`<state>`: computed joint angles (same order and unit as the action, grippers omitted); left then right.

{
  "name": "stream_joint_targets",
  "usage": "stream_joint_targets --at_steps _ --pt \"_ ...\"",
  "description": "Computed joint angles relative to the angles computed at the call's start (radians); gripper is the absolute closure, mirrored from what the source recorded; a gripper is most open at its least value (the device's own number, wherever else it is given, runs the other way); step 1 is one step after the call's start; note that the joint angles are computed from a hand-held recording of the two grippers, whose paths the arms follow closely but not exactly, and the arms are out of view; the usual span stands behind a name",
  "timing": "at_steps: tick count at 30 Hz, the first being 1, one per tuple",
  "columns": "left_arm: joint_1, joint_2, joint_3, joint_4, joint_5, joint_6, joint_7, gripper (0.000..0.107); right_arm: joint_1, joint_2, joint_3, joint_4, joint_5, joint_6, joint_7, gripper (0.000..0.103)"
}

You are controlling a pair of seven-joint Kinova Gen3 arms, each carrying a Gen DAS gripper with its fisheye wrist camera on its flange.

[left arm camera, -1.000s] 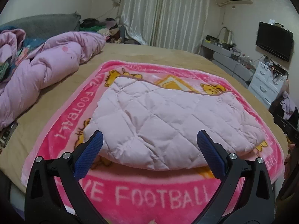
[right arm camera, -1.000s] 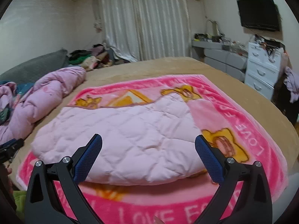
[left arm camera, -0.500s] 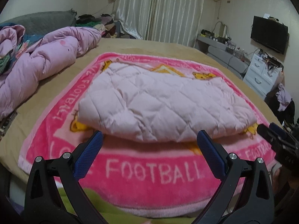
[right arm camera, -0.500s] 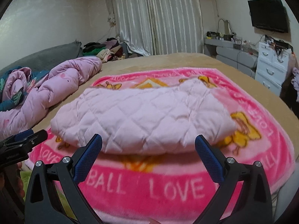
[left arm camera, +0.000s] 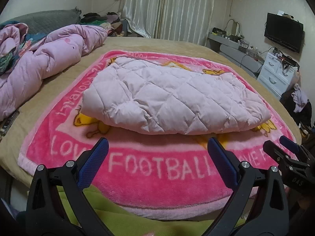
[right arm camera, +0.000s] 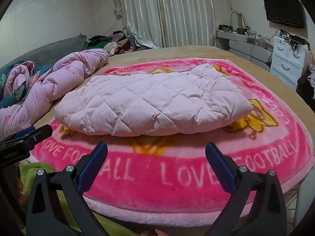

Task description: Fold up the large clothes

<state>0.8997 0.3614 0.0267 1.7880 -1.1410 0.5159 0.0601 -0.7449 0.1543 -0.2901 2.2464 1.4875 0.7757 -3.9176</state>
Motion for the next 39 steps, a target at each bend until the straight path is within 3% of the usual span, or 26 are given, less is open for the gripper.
stream_joint_targets --at_steps 21,39 --pt "0.001 0.002 -0.006 -0.007 0.028 -0.001 -0.026 0.014 -0.018 0.025 0.011 -0.045 -0.049 -0.003 0.113 0.004" --pt "-0.001 -0.001 0.001 -0.004 0.017 0.011 -0.011 0.014 -0.025 0.030 0.013 -0.043 -0.038 0.000 0.104 0.004"
